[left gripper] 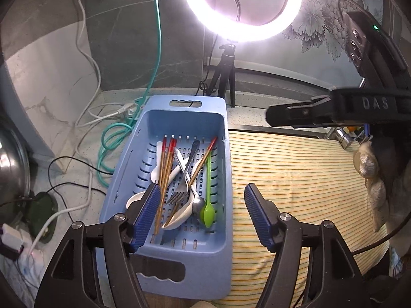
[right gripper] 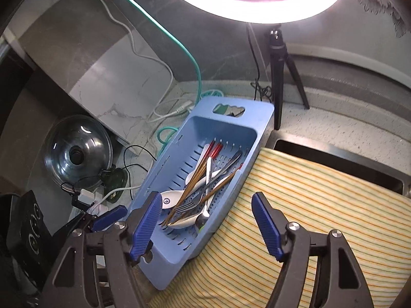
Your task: Organize utensils
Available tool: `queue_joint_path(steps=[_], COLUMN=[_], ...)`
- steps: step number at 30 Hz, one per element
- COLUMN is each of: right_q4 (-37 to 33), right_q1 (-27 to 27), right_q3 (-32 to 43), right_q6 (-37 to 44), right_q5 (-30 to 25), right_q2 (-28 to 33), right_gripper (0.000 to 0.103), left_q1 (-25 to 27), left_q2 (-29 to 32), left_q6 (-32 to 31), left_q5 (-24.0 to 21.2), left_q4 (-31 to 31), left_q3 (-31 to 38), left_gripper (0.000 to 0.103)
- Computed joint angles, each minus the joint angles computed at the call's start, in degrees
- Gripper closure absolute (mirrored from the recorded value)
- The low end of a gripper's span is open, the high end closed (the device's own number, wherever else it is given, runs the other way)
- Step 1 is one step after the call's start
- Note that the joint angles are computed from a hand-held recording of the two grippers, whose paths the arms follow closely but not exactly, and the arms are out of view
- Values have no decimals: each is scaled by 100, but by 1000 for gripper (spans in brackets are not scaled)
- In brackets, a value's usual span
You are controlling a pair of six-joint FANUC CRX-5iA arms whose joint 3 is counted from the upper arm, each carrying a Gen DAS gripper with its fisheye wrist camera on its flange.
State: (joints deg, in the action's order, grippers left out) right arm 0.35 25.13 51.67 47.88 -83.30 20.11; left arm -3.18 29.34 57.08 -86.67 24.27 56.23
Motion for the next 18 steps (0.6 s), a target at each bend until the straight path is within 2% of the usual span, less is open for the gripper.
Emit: queue_joint_path(steps=[9,12,18], right_q4=[752,1259,1914], right_q1=[403,661,1043], right_q3=[-937,-1195,-2225], right_q6=[235,267,-265], right_q5=[201,36,329], right_q2=[-767,-958,-1691], right_gripper=[34,34,34], left_q1=[-109,-103,-145], left_q2=[-649,-920,-1288], left_q6=[569,736,995], left_q5=[337,480,691], left_q4=[-499,-525,-635], left_q3=[-525,-804,-1148], left_gripper=[33,25,24])
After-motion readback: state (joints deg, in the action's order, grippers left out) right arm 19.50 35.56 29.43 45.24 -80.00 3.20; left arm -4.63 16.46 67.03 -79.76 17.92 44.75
